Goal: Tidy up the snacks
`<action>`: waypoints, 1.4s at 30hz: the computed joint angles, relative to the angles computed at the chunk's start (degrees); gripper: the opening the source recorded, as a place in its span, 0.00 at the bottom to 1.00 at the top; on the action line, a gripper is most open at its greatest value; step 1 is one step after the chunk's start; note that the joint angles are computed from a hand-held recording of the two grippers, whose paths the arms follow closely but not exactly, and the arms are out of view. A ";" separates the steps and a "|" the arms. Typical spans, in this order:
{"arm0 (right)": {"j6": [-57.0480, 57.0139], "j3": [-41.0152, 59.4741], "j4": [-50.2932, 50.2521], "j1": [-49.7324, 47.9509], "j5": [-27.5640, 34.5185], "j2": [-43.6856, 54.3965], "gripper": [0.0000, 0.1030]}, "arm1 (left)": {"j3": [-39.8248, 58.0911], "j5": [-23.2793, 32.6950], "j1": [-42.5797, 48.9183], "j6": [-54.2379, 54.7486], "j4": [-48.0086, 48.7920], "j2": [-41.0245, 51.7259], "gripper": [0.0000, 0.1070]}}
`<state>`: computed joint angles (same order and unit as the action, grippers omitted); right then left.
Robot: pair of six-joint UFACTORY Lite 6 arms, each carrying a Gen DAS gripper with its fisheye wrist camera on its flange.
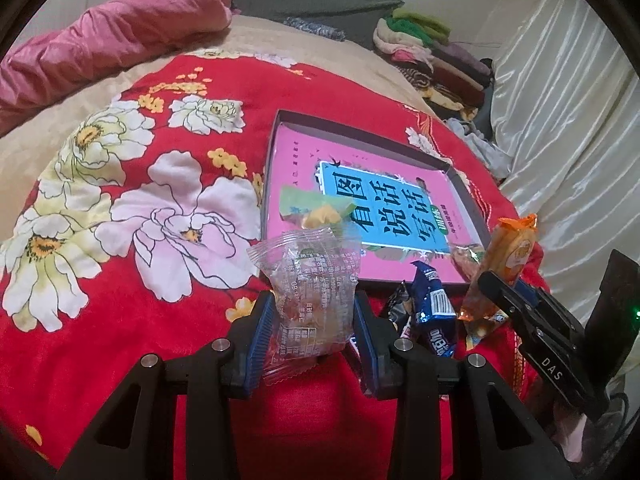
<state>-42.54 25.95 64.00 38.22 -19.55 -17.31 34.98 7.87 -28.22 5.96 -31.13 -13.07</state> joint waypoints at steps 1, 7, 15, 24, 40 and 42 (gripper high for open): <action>-0.10 -0.13 0.01 -0.10 -0.03 -0.40 0.33 | 0.05 0.02 -0.20 -1.66 1.63 -0.24 0.38; -0.15 -0.91 -0.23 -1.16 0.46 -2.64 0.33 | 0.81 -0.08 -1.50 -17.21 16.95 -1.21 0.38; 1.74 -1.48 -2.50 -3.34 1.24 -4.56 0.33 | 2.44 1.06 -2.96 -30.57 29.80 -1.49 0.38; 4.73 -2.62 -5.33 -5.80 2.21 -7.27 0.33 | 4.82 2.32 -5.07 -39.14 37.38 -0.54 0.38; 4.38 -2.73 -4.99 -5.89 1.89 -8.90 0.33 | 10.97 6.12 -10.07 -56.02 53.53 2.21 0.38; 4.28 -2.81 -4.91 -5.99 2.02 -9.27 0.33 | 11.37 6.67 -10.43 -57.16 54.56 2.49 0.38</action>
<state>-38.26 23.14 59.09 32.23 -17.53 -26.58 46.34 14.53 -38.65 -51.20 23.43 -10.58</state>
